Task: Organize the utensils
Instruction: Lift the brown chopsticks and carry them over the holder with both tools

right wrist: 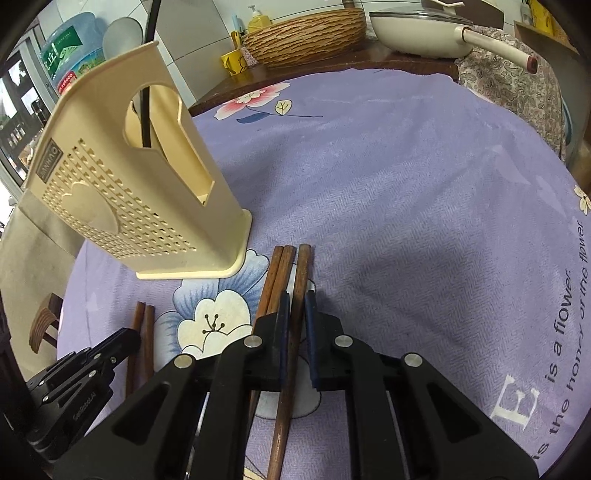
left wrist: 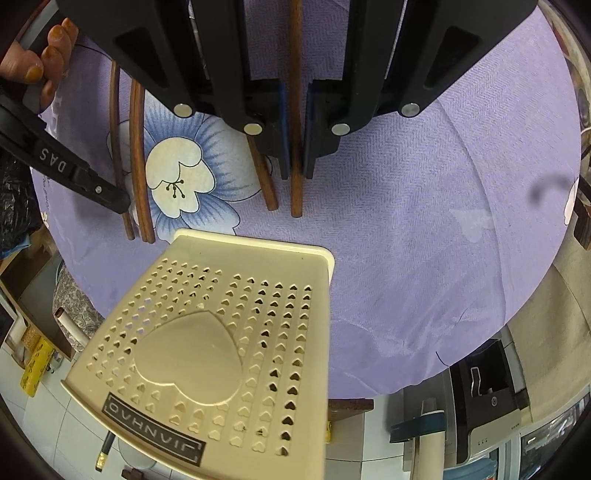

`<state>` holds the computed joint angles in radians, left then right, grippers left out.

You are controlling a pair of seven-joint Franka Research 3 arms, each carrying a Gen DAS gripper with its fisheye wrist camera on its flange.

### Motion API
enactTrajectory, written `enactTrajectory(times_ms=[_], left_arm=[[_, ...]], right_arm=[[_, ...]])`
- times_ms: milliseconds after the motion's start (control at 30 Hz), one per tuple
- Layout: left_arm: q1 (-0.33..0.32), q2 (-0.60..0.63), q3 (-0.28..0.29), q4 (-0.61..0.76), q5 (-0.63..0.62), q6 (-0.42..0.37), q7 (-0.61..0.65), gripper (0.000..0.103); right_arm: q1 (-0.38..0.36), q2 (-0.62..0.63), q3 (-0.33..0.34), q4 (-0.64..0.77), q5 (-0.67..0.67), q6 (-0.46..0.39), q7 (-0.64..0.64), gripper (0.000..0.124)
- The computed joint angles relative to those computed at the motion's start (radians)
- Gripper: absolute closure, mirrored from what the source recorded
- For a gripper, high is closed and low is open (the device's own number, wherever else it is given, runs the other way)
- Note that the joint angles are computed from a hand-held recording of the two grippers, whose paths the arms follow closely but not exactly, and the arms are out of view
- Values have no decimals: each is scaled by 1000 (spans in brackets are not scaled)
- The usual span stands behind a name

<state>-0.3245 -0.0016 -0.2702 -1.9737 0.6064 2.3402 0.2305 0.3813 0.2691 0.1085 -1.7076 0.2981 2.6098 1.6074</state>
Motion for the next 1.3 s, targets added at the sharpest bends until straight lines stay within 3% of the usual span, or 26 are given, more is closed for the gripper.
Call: enactTrajectory(times_ms=[267,667,900,1300], left_arm=[[17,-67,-4,-42,30,53,-36,96],[50,-225,-59,-76,155,72,-94,96],[66,-301,-93,-78,187,51,-84,96],[87,-347,-113,-80,192,46,-63,96]], right_arm=[[-38,-63,35,-59,148,38,-142,115],[-54,-259,25,-160,485,49,-521,116],[-28,-363,-18,-199,531,38,-648,116],[-8,-407,-39,-204,517,28,-691,116]])
